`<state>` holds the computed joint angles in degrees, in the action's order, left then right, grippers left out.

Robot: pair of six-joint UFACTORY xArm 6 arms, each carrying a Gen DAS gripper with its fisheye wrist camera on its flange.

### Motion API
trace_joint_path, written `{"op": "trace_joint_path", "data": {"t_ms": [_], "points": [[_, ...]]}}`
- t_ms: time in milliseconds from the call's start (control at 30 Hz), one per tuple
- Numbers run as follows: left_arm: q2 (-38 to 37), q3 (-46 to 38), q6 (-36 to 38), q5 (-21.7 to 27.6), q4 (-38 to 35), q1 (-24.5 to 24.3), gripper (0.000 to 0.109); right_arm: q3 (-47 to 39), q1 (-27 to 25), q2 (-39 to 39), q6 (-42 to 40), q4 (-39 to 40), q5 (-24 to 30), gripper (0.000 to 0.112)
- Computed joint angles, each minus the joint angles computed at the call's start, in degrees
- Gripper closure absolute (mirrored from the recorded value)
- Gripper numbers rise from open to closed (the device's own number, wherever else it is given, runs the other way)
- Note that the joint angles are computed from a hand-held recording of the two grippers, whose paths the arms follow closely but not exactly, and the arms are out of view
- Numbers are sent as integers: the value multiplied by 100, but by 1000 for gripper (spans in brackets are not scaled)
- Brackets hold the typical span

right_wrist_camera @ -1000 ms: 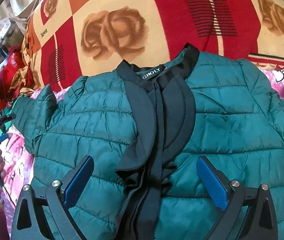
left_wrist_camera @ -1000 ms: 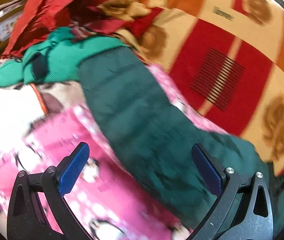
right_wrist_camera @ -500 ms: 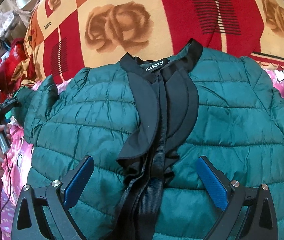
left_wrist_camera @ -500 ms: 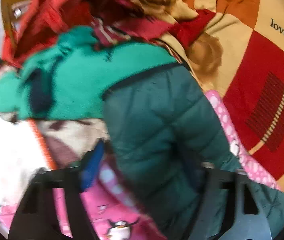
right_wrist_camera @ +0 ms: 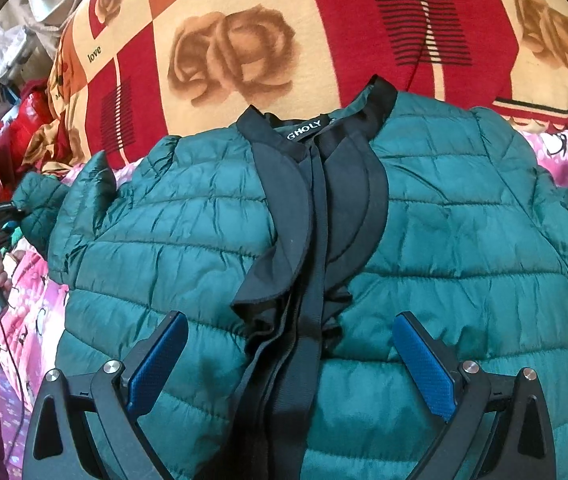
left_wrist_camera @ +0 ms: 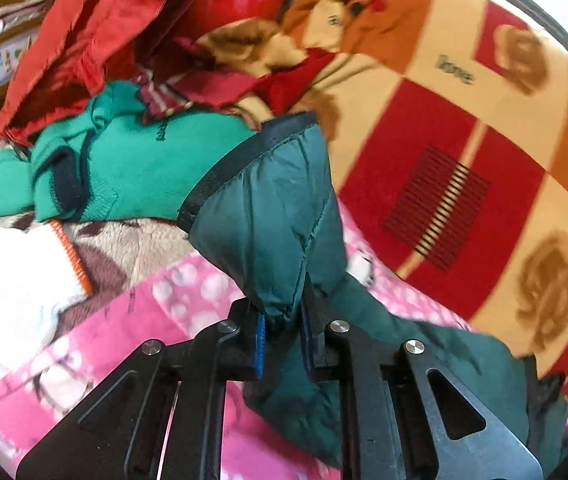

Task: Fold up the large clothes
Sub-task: 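Lift the sleeve with the left tool and fold it across the jacket body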

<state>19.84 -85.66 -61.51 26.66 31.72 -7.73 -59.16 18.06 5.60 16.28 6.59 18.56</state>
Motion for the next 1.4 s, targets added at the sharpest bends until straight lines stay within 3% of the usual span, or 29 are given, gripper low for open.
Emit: {"op": "trace_joint_path", "data": {"t_ms": [367, 500, 1400], "points": [[-725, 520, 87, 227, 288, -831, 96, 552, -114, -513, 701, -752, -144, 10], [-853, 591, 148, 272, 377, -1176, 96, 713, -176, -689, 763, -688, -140, 10], [200, -1128, 1300, 885, -203, -2902, 96, 1788, -684, -1865, 803, -350, -309, 10]]}}
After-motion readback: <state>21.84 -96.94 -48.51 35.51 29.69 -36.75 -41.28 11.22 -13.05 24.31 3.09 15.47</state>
